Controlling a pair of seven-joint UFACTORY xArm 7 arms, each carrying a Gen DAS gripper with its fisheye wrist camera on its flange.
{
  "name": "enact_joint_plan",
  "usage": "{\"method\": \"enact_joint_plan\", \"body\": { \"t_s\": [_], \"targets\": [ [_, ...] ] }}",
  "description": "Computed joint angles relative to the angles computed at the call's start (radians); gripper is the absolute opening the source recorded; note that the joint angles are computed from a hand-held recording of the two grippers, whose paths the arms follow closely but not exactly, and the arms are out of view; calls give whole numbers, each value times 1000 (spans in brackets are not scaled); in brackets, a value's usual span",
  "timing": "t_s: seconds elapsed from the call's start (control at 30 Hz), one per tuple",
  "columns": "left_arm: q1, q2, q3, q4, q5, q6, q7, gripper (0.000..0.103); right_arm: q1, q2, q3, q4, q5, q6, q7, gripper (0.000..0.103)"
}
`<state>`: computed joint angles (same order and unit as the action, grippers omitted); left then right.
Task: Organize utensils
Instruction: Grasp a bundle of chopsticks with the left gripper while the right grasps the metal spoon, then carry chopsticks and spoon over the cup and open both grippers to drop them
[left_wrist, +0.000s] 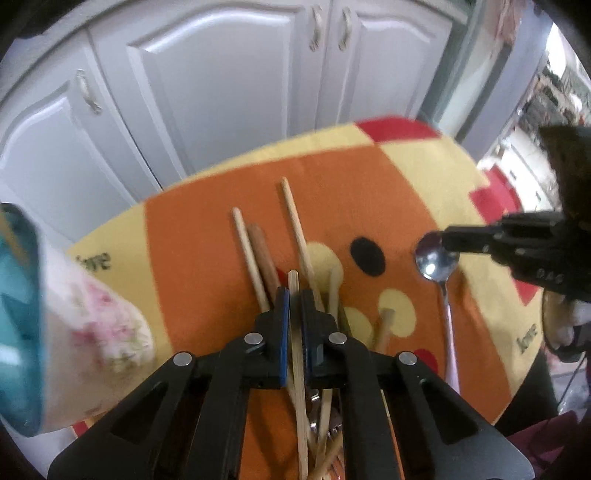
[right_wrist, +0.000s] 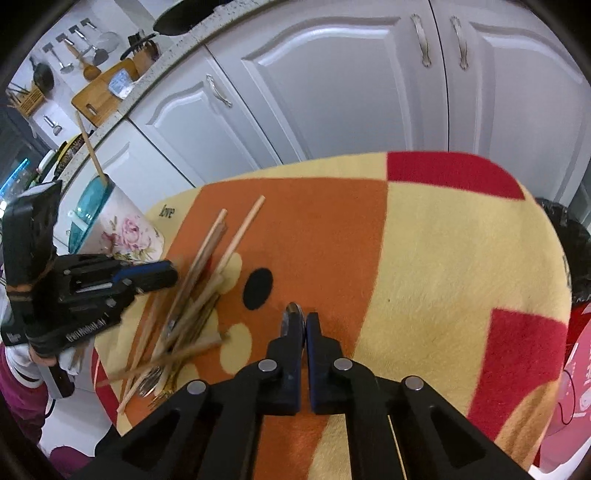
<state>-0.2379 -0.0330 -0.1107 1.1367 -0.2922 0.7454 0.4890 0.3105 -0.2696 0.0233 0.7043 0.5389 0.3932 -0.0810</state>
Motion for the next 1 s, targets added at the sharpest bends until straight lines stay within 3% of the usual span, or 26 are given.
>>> {"method": "enact_joint_plan", "body": {
  "t_s": [0.33, 0.5, 0.73, 1.0],
  "targets": [
    [37, -132, 85, 8, -230, 8, 84, 4, -51, -89, 63, 0, -229, -13, 156, 3],
    [62, -165, 118, 31, -301, -19, 68, 4, -59, -118, 74, 33, -314, -20, 210, 3],
    [88, -199, 161, 70, -371, -4, 77, 4, -40, -94, 79, 115, -356, -40, 247, 3],
    [109, -228, 215, 155, -442, 63, 102, 4, -2, 3, 89, 300, -355, -56, 228, 3]
  ]
}}
